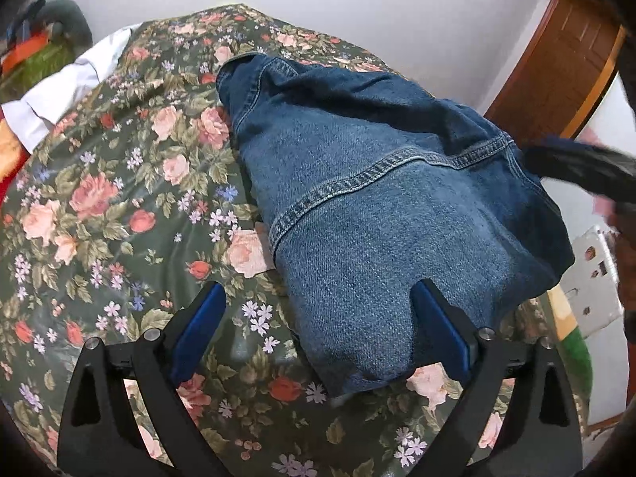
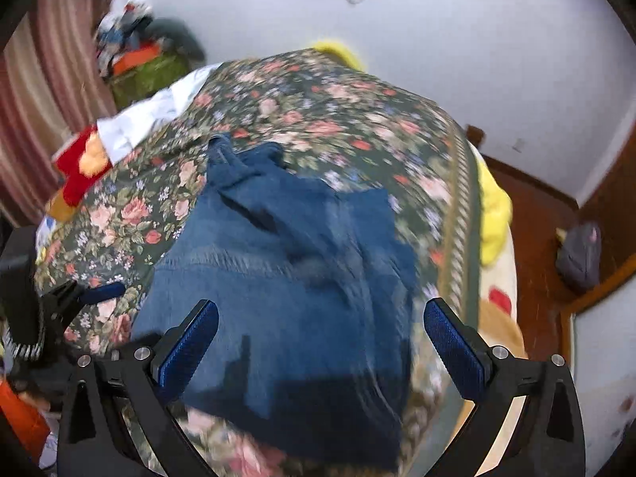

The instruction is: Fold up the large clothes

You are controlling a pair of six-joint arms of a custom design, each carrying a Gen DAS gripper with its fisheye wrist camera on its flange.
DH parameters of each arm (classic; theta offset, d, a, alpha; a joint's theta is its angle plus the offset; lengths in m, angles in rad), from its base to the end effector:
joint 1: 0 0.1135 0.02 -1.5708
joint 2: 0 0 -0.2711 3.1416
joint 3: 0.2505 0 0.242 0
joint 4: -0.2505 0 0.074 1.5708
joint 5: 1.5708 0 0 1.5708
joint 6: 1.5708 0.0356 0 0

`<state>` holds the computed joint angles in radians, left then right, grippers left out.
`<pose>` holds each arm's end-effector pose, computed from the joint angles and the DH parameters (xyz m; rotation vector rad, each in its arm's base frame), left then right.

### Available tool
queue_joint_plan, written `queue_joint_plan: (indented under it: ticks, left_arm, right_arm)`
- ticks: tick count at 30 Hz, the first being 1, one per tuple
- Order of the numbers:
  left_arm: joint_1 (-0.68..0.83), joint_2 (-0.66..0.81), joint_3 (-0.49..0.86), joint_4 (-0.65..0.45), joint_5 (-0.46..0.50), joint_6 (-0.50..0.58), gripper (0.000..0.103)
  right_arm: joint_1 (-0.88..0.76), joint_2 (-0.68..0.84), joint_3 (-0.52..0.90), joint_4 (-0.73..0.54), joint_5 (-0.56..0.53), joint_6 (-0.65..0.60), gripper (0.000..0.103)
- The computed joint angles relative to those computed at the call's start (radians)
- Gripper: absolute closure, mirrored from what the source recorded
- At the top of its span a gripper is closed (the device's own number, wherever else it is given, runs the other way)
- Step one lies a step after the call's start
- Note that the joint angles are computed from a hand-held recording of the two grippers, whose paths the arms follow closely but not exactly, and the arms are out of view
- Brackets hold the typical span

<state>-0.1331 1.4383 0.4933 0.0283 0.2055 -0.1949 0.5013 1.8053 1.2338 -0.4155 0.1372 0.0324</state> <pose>0.2333 -0.0386 0.1410 0.0102 2.5028 -0.3930 0.3293 0.1749 0.2097 -0.5398 2.4861 0.0330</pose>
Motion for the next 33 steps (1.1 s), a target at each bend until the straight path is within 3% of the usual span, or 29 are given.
queue_joint_plan:
  ticks: [7,11,15,21,26,33]
  left_arm:
    - [-0.041,-0.03,-0.02,0.025,-0.071,0.04,0.007]
    - [-0.057,-0.038,-0.026,0.036,-0.101,0.048,0.007]
    - [-0.073,-0.042,-0.028,0.039,-0.127,0.052,0.007]
    - [-0.105,-0.049,-0.019,0.012,-0.182,0.038,0.007]
    - [-0.143,-0.071,0.009,-0.057,-0.255,0.023,0.007]
    - [-0.148,-0.149,0.065,-0.181,-0.327,0.017,0.007]
  right_arm:
    - [0.016,0.314,0.375,-0.152,0.082,-0.055,0.0]
    - [-0.023,0.404,0.484,-0.183,0.125,-0.071,0.0]
    - [-0.117,0.441,0.543,-0.241,-0.047,-0.005,0.0]
    - [-0.199,0.361,0.42,-0.189,-0.134,0.022,0.0]
    - [-0.243,0.219,0.253,-0.116,-0.111,0.029,0.0]
    - [-0.328,0.041,0.091,-0.126,-0.271,0.007,0.0]
